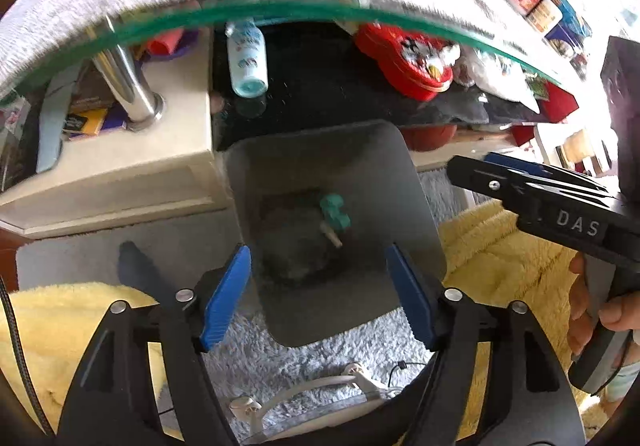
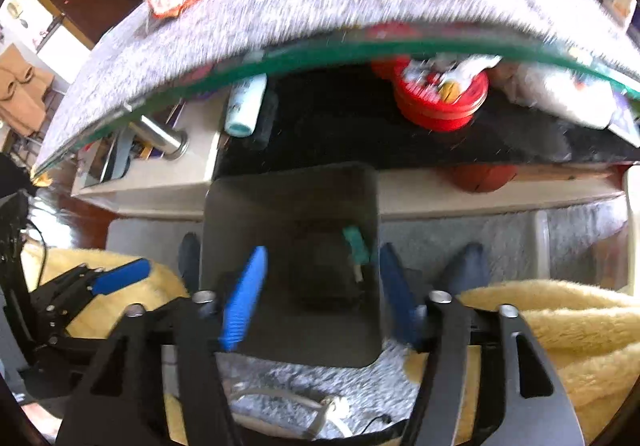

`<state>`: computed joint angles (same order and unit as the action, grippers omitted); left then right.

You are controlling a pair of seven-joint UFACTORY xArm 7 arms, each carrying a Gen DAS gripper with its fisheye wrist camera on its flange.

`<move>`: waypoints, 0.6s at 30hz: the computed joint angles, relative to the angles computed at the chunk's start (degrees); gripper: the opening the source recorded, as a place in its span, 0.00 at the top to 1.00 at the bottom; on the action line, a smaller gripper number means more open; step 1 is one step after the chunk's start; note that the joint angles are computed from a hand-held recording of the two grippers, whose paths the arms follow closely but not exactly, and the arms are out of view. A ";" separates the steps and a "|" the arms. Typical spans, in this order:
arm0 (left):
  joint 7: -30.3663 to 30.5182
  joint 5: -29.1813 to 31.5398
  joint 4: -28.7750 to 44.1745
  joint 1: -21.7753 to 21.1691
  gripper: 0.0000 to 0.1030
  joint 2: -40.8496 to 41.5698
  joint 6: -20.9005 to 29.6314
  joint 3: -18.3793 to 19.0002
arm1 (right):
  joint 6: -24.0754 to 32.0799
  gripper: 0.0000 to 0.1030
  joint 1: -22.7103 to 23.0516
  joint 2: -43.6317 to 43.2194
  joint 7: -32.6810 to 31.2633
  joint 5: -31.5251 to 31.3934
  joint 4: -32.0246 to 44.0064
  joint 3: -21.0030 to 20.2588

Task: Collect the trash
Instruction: 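Lower both held items into the bin under the table and open both tools, then grasp the red wrapper with the left tool while the right tool grasps the orange paper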

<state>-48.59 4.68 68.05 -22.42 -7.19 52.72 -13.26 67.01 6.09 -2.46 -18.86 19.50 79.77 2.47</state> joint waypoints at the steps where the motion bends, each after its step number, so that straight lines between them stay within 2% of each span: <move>1: -0.22 0.56 0.22 0.17 0.29 -0.20 0.23 0.07 | -0.64 0.32 -0.06 0.27 0.51 -0.50 0.75 0.01; 2: -0.73 1.63 0.78 0.45 0.24 -0.37 0.71 0.08 | -1.07 0.24 -0.11 0.38 0.84 -0.80 1.15 0.00; 5: -1.46 4.62 3.14 1.14 0.21 -0.20 2.78 0.05 | -2.98 0.12 -0.25 1.17 1.70 -1.99 3.32 0.04; 9: -0.89 6.98 6.56 1.86 0.20 0.46 5.31 0.43 | -2.00 0.11 -0.70 3.58 2.17 -1.12 8.17 -0.04; 18: -0.02 9.81 11.93 3.95 0.19 0.85 6.41 1.61 | -1.45 0.10 -1.05 9.23 2.36 -1.01 19.63 1.04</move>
